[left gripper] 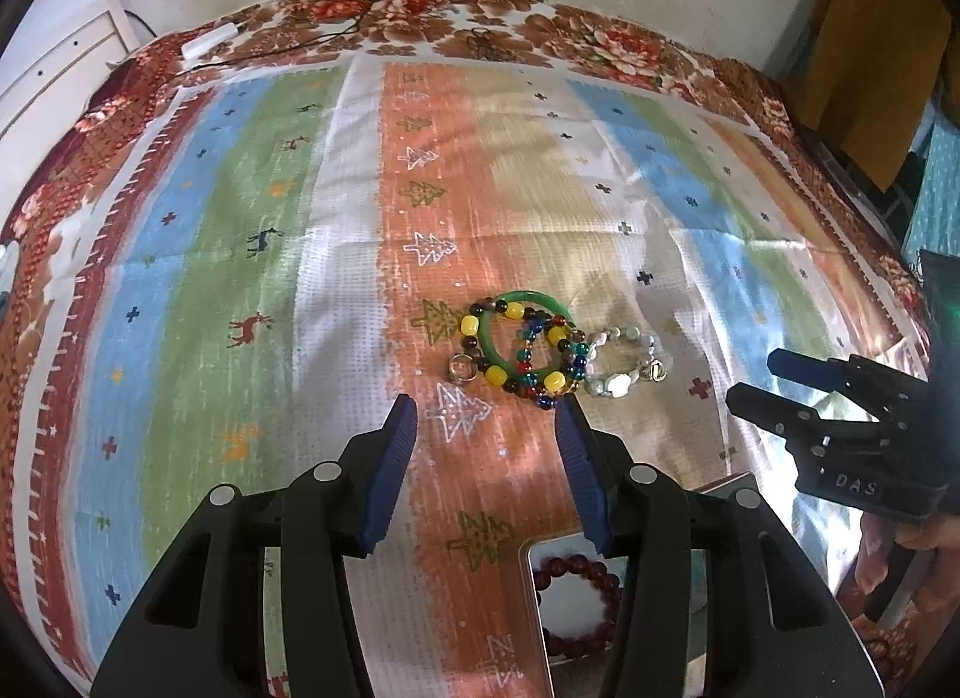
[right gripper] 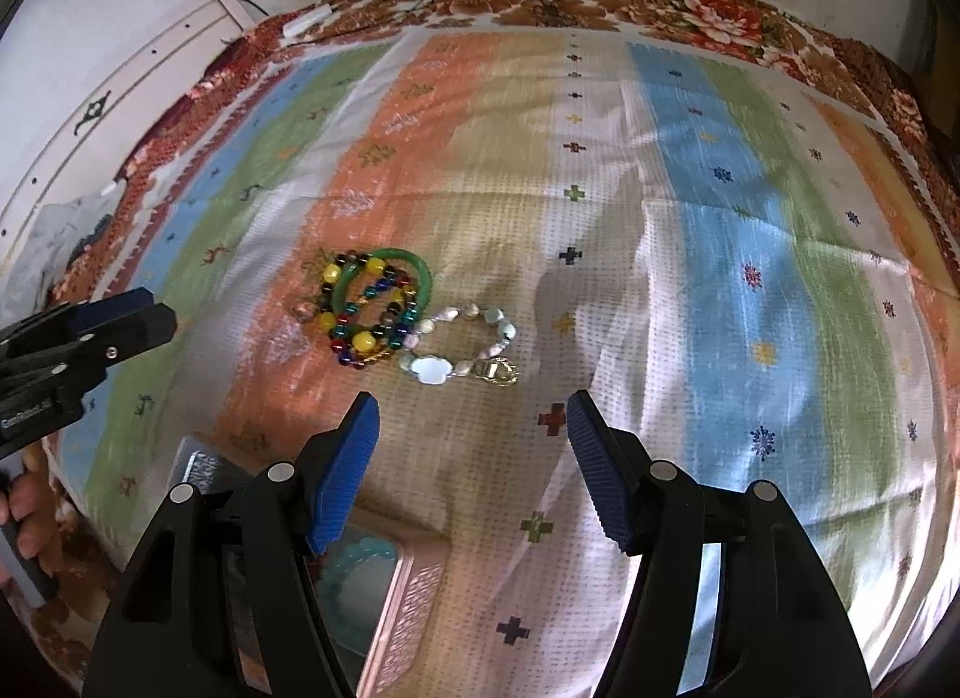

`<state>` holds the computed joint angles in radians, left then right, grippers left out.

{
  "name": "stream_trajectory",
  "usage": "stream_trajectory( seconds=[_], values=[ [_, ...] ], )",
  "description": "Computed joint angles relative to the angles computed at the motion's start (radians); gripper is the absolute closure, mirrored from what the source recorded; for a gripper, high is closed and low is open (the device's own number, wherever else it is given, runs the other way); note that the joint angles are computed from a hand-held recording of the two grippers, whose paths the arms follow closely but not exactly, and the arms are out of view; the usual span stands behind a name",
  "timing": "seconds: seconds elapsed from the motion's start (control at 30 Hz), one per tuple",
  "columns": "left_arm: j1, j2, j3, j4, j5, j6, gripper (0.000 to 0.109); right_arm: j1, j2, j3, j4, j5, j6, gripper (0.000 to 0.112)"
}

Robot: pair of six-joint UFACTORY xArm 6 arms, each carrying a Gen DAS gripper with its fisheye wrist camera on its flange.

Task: Organize jewelry
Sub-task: 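Move both tools back toward the remaining jewelry on the sheet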

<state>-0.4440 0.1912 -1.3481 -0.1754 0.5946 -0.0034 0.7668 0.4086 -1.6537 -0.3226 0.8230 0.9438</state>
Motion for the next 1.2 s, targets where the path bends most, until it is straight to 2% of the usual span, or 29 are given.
stream_trajectory(
  seconds=[1.2],
  values=[
    [0.006,0.267,-0.288,0.067,0.170,0.033,0.061,-0.056,0.265,-0.306,0.187,0.181,-0.271,0.048]
  ],
)
